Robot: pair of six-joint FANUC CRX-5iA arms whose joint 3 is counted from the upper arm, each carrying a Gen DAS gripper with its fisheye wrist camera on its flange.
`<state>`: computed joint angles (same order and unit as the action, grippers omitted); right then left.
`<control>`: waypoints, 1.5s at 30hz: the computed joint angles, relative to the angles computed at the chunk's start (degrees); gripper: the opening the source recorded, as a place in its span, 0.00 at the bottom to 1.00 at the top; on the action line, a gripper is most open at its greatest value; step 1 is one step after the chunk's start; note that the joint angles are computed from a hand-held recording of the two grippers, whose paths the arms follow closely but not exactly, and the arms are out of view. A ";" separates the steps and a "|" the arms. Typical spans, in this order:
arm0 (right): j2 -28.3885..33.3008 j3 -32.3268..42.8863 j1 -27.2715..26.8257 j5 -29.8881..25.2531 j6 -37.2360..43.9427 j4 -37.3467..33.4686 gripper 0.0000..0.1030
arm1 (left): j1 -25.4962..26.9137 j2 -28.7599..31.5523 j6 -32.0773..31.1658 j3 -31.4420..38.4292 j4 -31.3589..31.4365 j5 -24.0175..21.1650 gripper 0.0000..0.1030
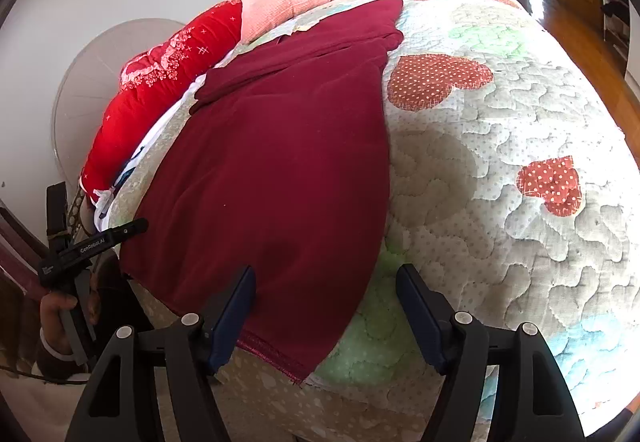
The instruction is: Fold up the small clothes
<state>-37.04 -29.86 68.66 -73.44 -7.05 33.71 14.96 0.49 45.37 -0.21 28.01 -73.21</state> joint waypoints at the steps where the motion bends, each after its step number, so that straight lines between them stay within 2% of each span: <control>1: -0.20 -0.21 0.25 0.14 -0.28 0.24 0.69 | 0.14 -0.09 -0.02 -0.05 0.04 -0.27 0.62; 8: -2.84 -2.60 1.57 3.43 -1.02 1.15 0.69 | 2.87 1.33 0.73 0.80 3.32 -6.16 0.64; 12: -4.22 -4.69 0.68 7.79 -0.41 1.85 0.69 | 2.88 1.70 1.26 0.76 4.13 -6.90 0.68; 19: -6.98 -9.02 -2.02 16.73 -1.03 3.80 0.68 | 1.63 1.22 -2.61 1.02 2.26 -7.19 0.71; 20: -7.05 -9.24 -2.13 17.15 -1.22 4.12 0.64 | 1.43 1.21 -2.72 0.95 2.18 -6.83 0.71; 21: -7.18 -9.84 -2.21 17.77 -1.81 4.88 0.53 | 1.30 0.94 -3.46 0.59 2.39 -6.64 0.59; 22: -7.07 -10.53 -2.16 18.03 -3.01 6.08 0.45 | 0.95 0.97 -4.20 0.69 2.15 -7.02 0.40; 23: -7.03 -10.85 -2.49 18.53 -3.34 6.30 0.33 | 0.63 1.00 -5.26 0.83 1.94 -7.59 0.35; 24: -7.07 -11.47 -2.88 19.70 -3.99 6.64 0.28 | 0.60 1.20 -5.90 0.90 2.44 -8.21 0.21; 25: -7.19 -12.02 -3.19 21.00 -4.56 7.04 0.26 | 0.67 2.02 -6.19 1.61 3.02 -10.05 0.16; 27: -7.28 -11.75 -4.56 23.93 -2.98 5.80 0.20 | 0.90 4.24 -5.19 4.00 4.45 -13.56 0.13; 29: -7.76 -11.76 -6.33 28.04 -1.30 6.45 0.20 | 1.29 6.54 -4.30 6.34 7.79 -16.60 0.13; 31: -7.68 -11.44 -8.57 31.69 0.49 9.37 0.20 | 1.42 7.90 -3.58 8.01 11.34 -17.27 0.13; 33: -6.43 -10.45 -10.83 33.48 1.79 11.35 0.19 | 0.94 9.03 -2.97 9.73 14.28 -16.61 0.13; 38: -0.71 -5.72 -20.88 39.89 7.65 10.68 0.18 | -2.26 12.72 -0.13 15.77 17.23 -13.35 0.13; 41: 2.87 -2.20 -26.35 42.81 12.68 7.69 0.17 | -4.88 16.60 2.84 21.50 17.80 -11.04 0.12; 45: 9.25 4.62 -33.31 44.07 21.71 2.25 0.16 | -8.12 23.53 7.52 31.54 17.27 -8.70 0.12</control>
<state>-27.79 -25.25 35.34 -29.37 14.66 35.96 6.84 24.02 52.89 31.32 45.28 -81.91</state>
